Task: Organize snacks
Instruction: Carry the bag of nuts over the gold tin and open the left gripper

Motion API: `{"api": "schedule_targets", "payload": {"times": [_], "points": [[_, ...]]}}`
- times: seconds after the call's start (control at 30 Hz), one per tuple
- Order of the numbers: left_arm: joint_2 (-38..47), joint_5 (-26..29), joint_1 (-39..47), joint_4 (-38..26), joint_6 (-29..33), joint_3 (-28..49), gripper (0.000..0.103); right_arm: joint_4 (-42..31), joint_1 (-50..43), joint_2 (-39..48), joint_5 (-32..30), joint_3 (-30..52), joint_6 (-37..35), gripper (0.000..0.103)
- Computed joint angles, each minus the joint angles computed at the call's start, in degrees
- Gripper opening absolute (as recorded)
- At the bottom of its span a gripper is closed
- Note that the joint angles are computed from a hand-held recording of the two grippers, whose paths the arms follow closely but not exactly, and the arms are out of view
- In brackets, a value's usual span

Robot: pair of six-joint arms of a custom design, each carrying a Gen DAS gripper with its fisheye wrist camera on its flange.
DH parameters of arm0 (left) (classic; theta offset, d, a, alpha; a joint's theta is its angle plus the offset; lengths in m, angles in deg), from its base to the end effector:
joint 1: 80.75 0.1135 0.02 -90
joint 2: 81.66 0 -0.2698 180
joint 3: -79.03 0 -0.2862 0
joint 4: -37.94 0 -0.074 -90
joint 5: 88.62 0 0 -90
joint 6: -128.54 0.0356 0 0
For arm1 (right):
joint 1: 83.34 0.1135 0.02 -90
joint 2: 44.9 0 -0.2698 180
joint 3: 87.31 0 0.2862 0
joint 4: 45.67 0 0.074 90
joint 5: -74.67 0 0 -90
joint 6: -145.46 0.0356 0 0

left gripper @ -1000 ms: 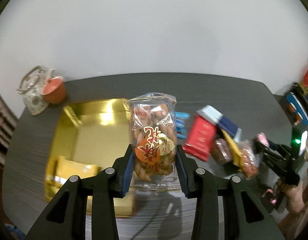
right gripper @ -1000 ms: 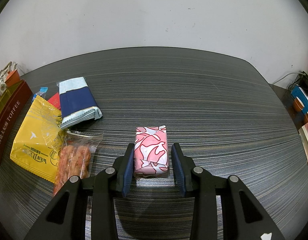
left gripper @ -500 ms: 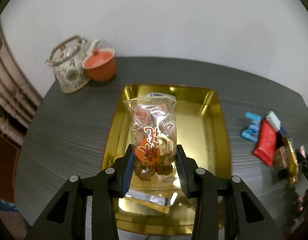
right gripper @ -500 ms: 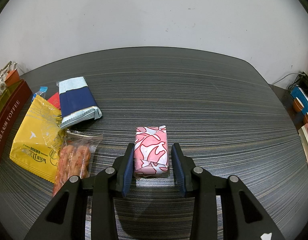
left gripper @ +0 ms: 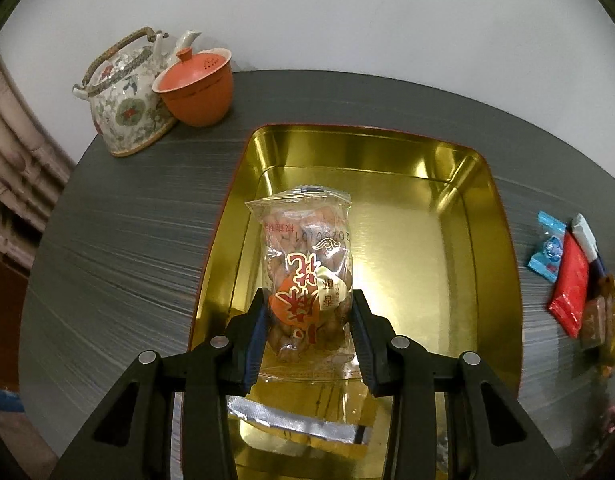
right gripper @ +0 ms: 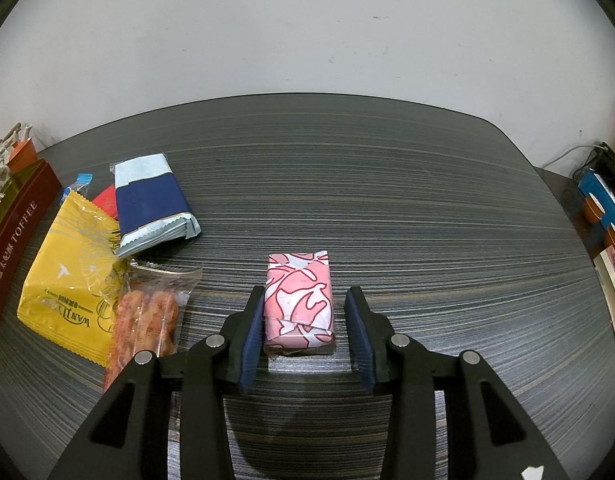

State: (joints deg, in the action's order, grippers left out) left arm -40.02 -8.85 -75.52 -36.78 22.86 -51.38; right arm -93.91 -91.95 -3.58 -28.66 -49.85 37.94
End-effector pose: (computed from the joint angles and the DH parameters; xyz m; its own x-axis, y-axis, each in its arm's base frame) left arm 0.1436 0.0195 0.2322 -0.8380 -0.3438 -0.4239 -0.4008 0.9147 0.0505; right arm 0.1690 -0.0173 0.1866 -0.7457 -0.1834 -0.6406 -0.2295 0.9732 -0.0114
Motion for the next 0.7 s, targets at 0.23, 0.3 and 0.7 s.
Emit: {"api": "schedule_targets", "payload": {"times": [0.23, 0.3, 0.7], "points": [[2.01, 0.17, 2.29, 0.86, 1.23, -0.02, 0.04, -0.2, 0.25, -0.32, 0.17, -0.07, 0.2, 0.037], [2.35, 0.08, 2.4, 0.79, 0.83, 0.07, 0.04, -0.03, 0.08, -0.09, 0.09, -0.03, 0.1, 0.037], [3.15, 0.07, 3.79, 1.38, 2.62, -0.37, 0.043, -0.18, 0.21, -0.32, 0.23, -0.09, 0.22, 0.037]]}}
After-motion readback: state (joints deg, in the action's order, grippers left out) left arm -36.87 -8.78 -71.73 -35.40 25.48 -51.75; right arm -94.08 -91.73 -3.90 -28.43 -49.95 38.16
